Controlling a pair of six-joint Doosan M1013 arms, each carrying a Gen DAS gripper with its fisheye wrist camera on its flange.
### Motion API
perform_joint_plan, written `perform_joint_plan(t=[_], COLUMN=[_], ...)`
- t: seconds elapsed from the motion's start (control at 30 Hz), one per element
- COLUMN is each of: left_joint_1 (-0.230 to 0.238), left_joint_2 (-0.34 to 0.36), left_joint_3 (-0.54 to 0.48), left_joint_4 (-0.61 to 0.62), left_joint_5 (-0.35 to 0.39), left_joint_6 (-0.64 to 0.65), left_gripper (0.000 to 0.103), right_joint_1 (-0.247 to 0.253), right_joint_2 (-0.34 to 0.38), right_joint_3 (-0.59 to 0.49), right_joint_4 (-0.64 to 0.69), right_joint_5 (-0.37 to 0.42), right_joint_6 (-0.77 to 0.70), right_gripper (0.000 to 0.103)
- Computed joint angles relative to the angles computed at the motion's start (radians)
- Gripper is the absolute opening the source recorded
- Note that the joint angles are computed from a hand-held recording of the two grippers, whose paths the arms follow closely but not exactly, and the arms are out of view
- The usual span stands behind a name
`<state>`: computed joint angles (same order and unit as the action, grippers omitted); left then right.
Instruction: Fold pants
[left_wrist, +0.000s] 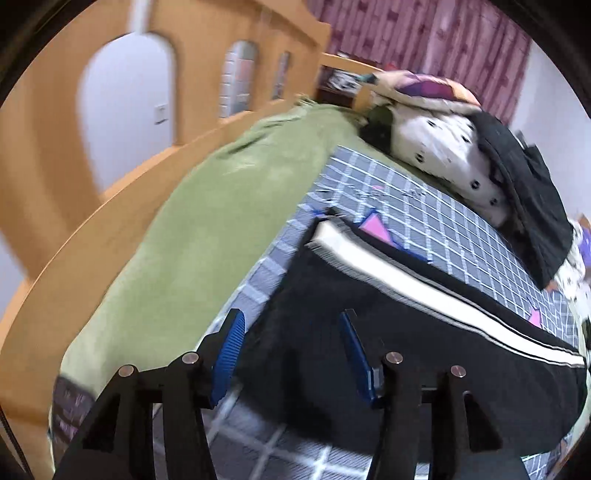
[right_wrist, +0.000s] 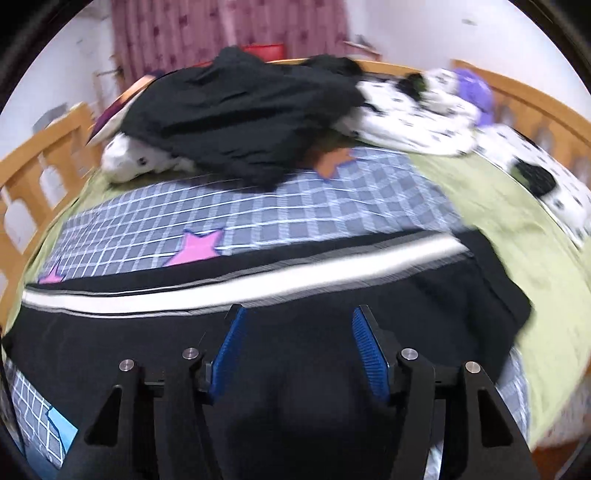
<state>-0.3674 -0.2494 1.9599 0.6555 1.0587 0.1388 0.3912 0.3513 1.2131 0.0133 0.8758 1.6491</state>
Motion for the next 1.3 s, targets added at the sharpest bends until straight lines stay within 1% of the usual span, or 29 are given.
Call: perform_joint_plan(t=[0.03,0.13,0.17,0.23,0.33,0.47,0.5,0.53,0.57,0.6,0.63,0.67,0.7,0.73,0.77,0.87,0.9,0.93,0.97,1.03,1.07,1.13,1.2,1.23,1.27,1.3], left_joint_1=[0.014,0.021,0.016,0.037,0.074,0.115,0.125,0.135,0.144,0.148,0.147,0.147,0.149,0.153,0.149,0.151,0.152,0.154,0.155,0.157,0.16,0.161,0.151,0.142,0.136,0.13], left_joint_2=[0.023,0.073,0.08,0.104,0.139,0.182,0.194,0.204,0.214,0.223,0.237,0.246,0.254,0.259,0.263,0.235,0.215,0.2,0.191,0.2,0.212,0.247,0.268,0.278,0.283,0.286], left_joint_3=[-0.025,-0.071,-0.079,-0.096,-0.115,-0.135,-0.141,-0.145,-0.149,-0.153,-0.158,-0.161,-0.164,-0.163,-0.161,-0.134,-0.121,-0.11,-0.104,-0.11,-0.119,-0.135,-0.143,-0.151,-0.157,-0.163], left_joint_4=[-0.014,0.004,0.007,-0.005,-0.032,-0.058,-0.061,-0.071,-0.08,-0.076,-0.053,-0.038,-0.034,-0.037,-0.019,-0.004,0.012,0.025,0.036,0.046,0.035,0.014,0.038,0.054,0.064,0.068], left_joint_5=[0.0,0.001,0.006,-0.017,-0.057,-0.076,-0.072,-0.072,-0.077,-0.075,-0.056,-0.042,-0.035,-0.038,-0.024,-0.082,-0.113,-0.141,-0.157,-0.148,-0.132,-0.093,-0.059,-0.03,-0.008,0.01], left_joint_6=[0.04,0.097,0.101,0.126,0.165,0.205,0.211,0.224,0.238,0.245,0.245,0.245,0.254,0.259,0.244,0.213,0.184,0.159,0.138,0.136,0.149,0.17,0.169,0.17,0.173,0.181], left_gripper=[0.051,0.051,0.051,0.051,0.051,0.051,0.051,0.051,0.051,0.051,0.051,0.051,0.048,0.033,0.023,0.021,0.021,0.021,0.021,0.021,0.021,0.021,0.023,0.027,0.028,0.032], right_joint_1=[0.008,0.024,0.027,0.031,0.038,0.053,0.057,0.061,0.067,0.076,0.082,0.083,0.08,0.078,0.081,0.087,0.082,0.072,0.067,0.07,0.075,0.083,0.088,0.087,0.086,0.085], right_joint_2=[0.018,0.067,0.084,0.119,0.184,0.263,0.283,0.306,0.325,0.336,0.335,0.324,0.319,0.315,0.303,0.253,0.244,0.237,0.23,0.23,0.242,0.28,0.299,0.302,0.303,0.303], right_joint_3=[-0.019,-0.07,-0.089,-0.128,-0.202,-0.292,-0.315,-0.344,-0.366,-0.375,-0.365,-0.342,-0.333,-0.328,-0.31,-0.226,-0.215,-0.209,-0.204,-0.199,-0.216,-0.26,-0.274,-0.276,-0.284,-0.287], right_joint_4=[0.015,0.063,0.085,0.142,0.221,0.276,0.275,0.275,0.263,0.231,0.212,0.22,0.239,0.255,0.251,0.251,0.276,0.328,0.351,0.346,0.321,0.268,0.244,0.243,0.236,0.232], right_joint_5=[-0.001,-0.013,-0.011,-0.002,0.047,0.117,0.145,0.191,0.229,0.248,0.238,0.206,0.202,0.203,0.176,0.044,0.02,0.005,-0.008,-0.036,-0.022,0.042,0.058,0.057,0.062,0.067], right_joint_6=[-0.042,-0.164,-0.203,-0.287,-0.406,-0.511,-0.524,-0.548,-0.57,-0.588,-0.608,-0.63,-0.653,-0.667,-0.671,-0.707,-0.707,-0.702,-0.704,-0.706,-0.685,-0.63,-0.612,-0.598,-0.568,-0.545], right_gripper=[0.059,0.059,0.059,0.059,0.059,0.059,0.059,0.058,0.055,0.051,0.05,0.041,0.013,0.005,0.005,0.003,0.003,0.003,0.003,0.003,0.003,0.003,0.005,0.005,0.012,0.022])
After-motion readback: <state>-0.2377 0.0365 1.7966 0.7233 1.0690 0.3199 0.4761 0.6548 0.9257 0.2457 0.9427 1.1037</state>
